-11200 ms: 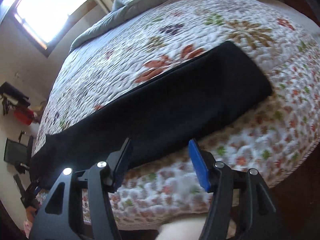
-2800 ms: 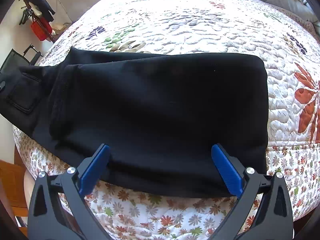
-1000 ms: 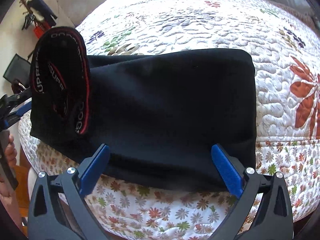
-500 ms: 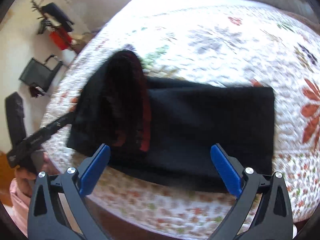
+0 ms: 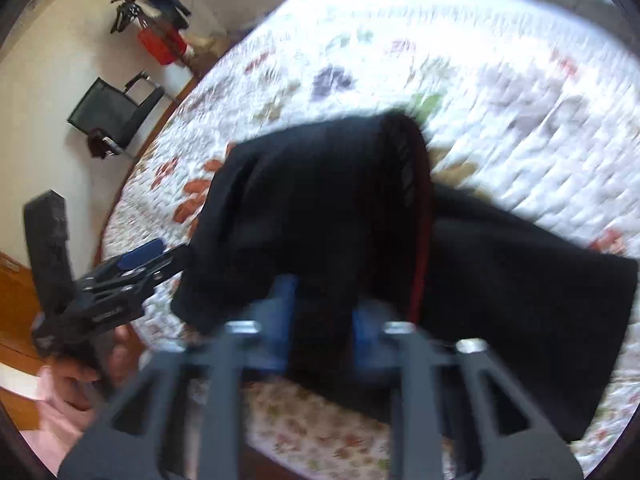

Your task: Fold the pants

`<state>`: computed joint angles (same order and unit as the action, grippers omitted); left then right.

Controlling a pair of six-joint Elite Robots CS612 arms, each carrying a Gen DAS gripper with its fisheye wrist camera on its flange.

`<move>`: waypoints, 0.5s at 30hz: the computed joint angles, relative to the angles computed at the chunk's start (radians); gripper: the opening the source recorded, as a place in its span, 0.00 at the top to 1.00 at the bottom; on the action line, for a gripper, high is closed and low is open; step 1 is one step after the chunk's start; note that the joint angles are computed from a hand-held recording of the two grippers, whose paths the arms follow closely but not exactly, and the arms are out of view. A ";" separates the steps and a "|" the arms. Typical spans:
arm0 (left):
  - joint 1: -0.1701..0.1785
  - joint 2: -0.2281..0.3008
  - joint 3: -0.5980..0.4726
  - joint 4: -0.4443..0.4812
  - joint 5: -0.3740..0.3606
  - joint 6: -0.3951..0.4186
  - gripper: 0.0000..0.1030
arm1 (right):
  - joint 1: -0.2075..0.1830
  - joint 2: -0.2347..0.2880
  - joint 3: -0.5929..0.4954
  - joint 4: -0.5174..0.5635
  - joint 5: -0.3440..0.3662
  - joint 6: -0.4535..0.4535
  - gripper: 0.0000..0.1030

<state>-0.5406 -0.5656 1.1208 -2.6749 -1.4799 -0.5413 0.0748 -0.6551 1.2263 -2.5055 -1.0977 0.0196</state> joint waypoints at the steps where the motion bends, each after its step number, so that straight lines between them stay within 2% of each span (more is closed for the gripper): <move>1: 0.003 0.002 0.001 -0.003 -0.012 -0.002 0.10 | -0.002 0.001 0.001 0.002 0.011 0.000 0.87; 2: 0.005 0.004 0.001 -0.004 -0.019 -0.004 0.09 | -0.004 -0.001 0.006 -0.002 0.022 -0.011 0.93; 5: 0.007 0.004 -0.002 0.002 -0.012 0.000 0.09 | -0.012 -0.022 0.038 -0.028 0.048 -0.037 0.96; 10: 0.004 0.007 -0.010 0.005 -0.013 0.025 0.08 | -0.017 -0.053 0.077 -0.041 0.002 -0.015 0.96; 13: 0.002 0.021 -0.032 0.037 -0.023 0.027 0.07 | -0.016 -0.028 0.047 0.041 -0.043 0.009 0.94; 15: 0.001 0.030 -0.042 0.049 -0.032 0.029 0.07 | -0.020 -0.008 0.030 0.070 -0.025 0.027 0.91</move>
<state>-0.5392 -0.5359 1.0784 -2.6255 -1.5119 -0.5126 0.0550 -0.6635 1.2561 -2.4356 -1.1229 0.0471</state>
